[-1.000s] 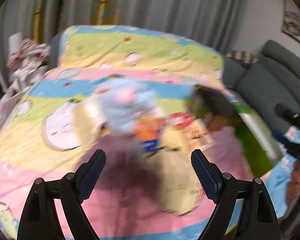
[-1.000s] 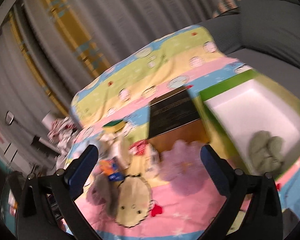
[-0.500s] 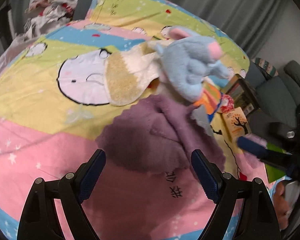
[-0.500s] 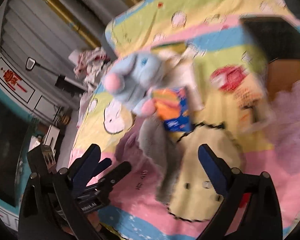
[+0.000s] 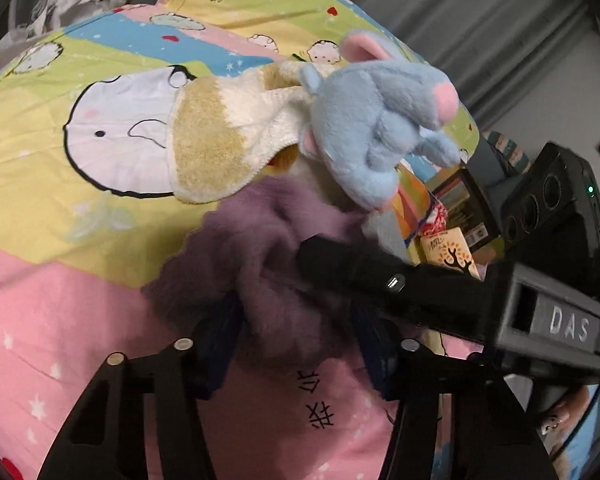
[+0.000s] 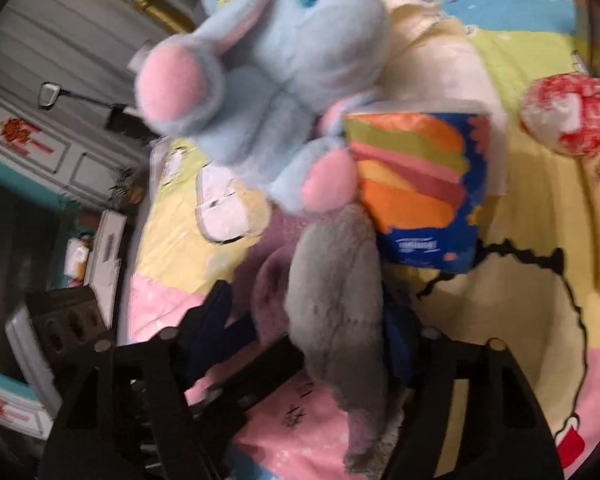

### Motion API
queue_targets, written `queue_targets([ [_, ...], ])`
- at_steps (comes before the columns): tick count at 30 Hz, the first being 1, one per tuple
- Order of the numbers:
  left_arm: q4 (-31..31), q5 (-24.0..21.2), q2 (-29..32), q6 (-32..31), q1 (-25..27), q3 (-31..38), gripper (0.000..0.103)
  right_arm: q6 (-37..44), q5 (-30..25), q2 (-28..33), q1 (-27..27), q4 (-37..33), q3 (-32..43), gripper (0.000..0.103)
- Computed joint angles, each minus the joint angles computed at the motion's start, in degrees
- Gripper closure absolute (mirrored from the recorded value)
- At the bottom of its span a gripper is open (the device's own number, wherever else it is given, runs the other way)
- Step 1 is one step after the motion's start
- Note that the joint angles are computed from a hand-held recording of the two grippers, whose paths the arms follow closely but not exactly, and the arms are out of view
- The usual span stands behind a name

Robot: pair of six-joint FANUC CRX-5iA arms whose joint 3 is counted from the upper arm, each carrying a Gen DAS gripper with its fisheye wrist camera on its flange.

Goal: Organize soft objects
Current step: 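Grasp the purple fuzzy towel with the right gripper, then carry the purple towel into the green-rimmed box and release it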

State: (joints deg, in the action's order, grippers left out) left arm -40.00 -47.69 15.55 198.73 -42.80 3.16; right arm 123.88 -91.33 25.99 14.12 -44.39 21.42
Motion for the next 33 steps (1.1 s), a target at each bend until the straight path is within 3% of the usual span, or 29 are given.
queue_targets([
  [1, 0.21, -0.58, 0.42, -1.12, -0.11, 0.59, 0.057, -0.01, -2.73, 1.25, -0.09, -0.71, 1.09, 0.054],
  [5, -0.09, -3.33, 1.65, -4.07, -1.17, 2.98, 0.075, 0.21, -1.10, -0.11, -0.07, -0.09, -1.15, 0.060],
  [8, -1.72, -6.03, 1.90, -4.91, -2.61, 4.76, 0.079, 0.70, -1.11, -1.53, -0.50, -1.02, -2.27, 0.063],
  [22, -13.08, -23.36, 4.32, -7.90, -12.09, 16.60, 0.080, 6.40, -6.51, -7.34, -7.12, -12.01, -2.69, 0.064],
  [33, -16.44, -24.28, 8.62, -17.38, -13.42, 26.48, 0.080, 6.29, -5.40, -9.12, -13.24, -16.95, -0.70, 0.065],
])
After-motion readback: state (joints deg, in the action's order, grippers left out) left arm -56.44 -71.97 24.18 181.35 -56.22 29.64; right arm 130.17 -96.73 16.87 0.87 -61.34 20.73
